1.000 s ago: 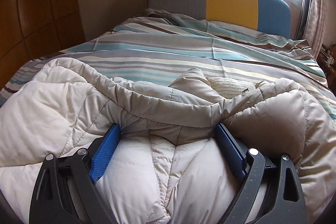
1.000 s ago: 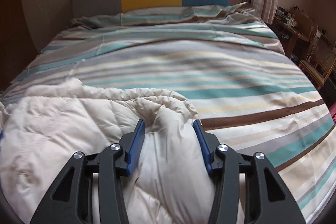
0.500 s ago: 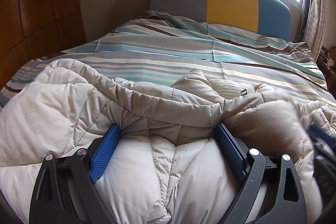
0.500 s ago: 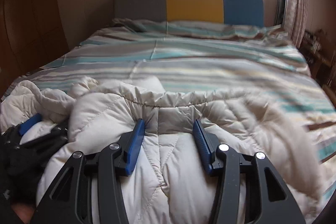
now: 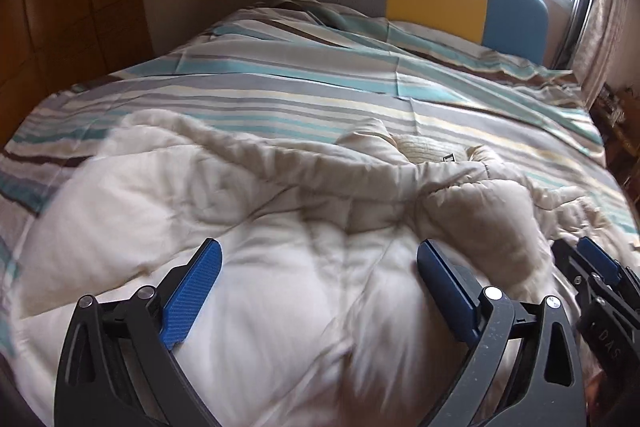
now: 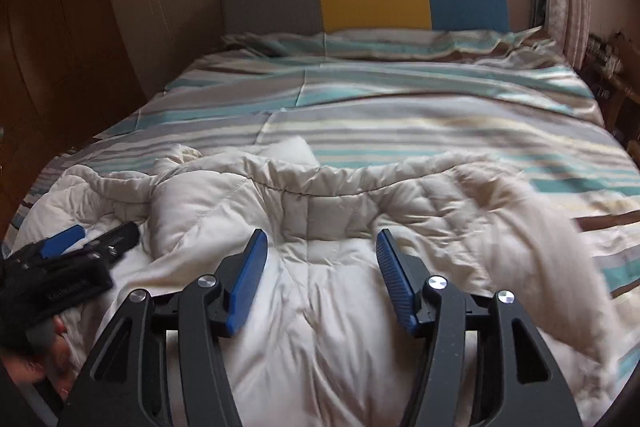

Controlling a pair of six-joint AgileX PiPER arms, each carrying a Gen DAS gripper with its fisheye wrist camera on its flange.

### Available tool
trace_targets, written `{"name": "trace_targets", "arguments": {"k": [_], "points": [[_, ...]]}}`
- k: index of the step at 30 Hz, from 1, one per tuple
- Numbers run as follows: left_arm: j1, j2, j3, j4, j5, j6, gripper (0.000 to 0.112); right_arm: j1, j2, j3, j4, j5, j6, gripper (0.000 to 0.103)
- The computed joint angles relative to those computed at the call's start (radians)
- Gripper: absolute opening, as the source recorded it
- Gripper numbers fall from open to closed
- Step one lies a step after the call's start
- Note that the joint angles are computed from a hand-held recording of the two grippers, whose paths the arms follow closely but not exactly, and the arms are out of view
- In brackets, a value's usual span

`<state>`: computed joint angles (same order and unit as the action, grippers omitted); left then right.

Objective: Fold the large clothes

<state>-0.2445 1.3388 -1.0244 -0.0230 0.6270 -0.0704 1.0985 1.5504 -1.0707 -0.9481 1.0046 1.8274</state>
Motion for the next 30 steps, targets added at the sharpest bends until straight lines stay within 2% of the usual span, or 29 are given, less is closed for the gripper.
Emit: {"name": "trace_targets", "arguments": {"k": [2, 4, 5, 7, 9, 12, 15, 21, 24, 26, 28, 30], "points": [[0.030, -0.045, 0.027, 0.022, -0.008, 0.005, 0.100, 0.050, -0.031, 0.024, -0.033, 0.067, 0.044, 0.057], [0.049, -0.071, 0.060, 0.130, -0.033, -0.063, 0.100, 0.072, -0.037, 0.030, -0.026, 0.151, 0.058, 0.057], [0.064, -0.073, 0.076, 0.156, -0.051, -0.074, 0.100, 0.071, -0.039, 0.039, -0.021, 0.158, 0.066, 0.058], [0.107, -0.062, 0.103, 0.094, -0.088, -0.008, 0.100, 0.017, -0.049, 0.088, 0.025, 0.082, 0.077, 0.058], [0.106, -0.052, 0.126, 0.093, -0.121, 0.003, 0.100, -0.015, -0.040, 0.130, 0.031, 0.013, 0.106, 0.059], [0.062, -0.031, 0.156, 0.188, -0.166, -0.072, 0.100, -0.016, -0.008, 0.129, 0.018, 0.011, 0.115, 0.060], [0.077, -0.008, 0.175, 0.127, -0.212, -0.017, 0.100, -0.031, 0.001, 0.151, -0.001, -0.021, 0.144, 0.060], [0.087, 0.001, 0.160, 0.074, -0.188, 0.031, 0.100, -0.044, -0.001, 0.152, 0.005, -0.041, 0.136, 0.061], [0.109, -0.032, 0.140, 0.023, -0.114, 0.099, 0.100, -0.043, -0.021, 0.156, 0.008, -0.042, 0.132, 0.061], [0.163, -0.095, 0.143, -0.091, -0.052, 0.248, 0.100, -0.019, -0.062, 0.174, -0.004, -0.028, 0.157, 0.062], [0.210, -0.166, 0.173, -0.145, -0.039, 0.329, 0.100, 0.046, -0.105, 0.178, -0.019, 0.057, 0.200, 0.062], [0.273, -0.254, 0.236, -0.166, -0.077, 0.405, 0.100, 0.100, -0.126, 0.166, -0.019, 0.145, 0.204, 0.062]]}}
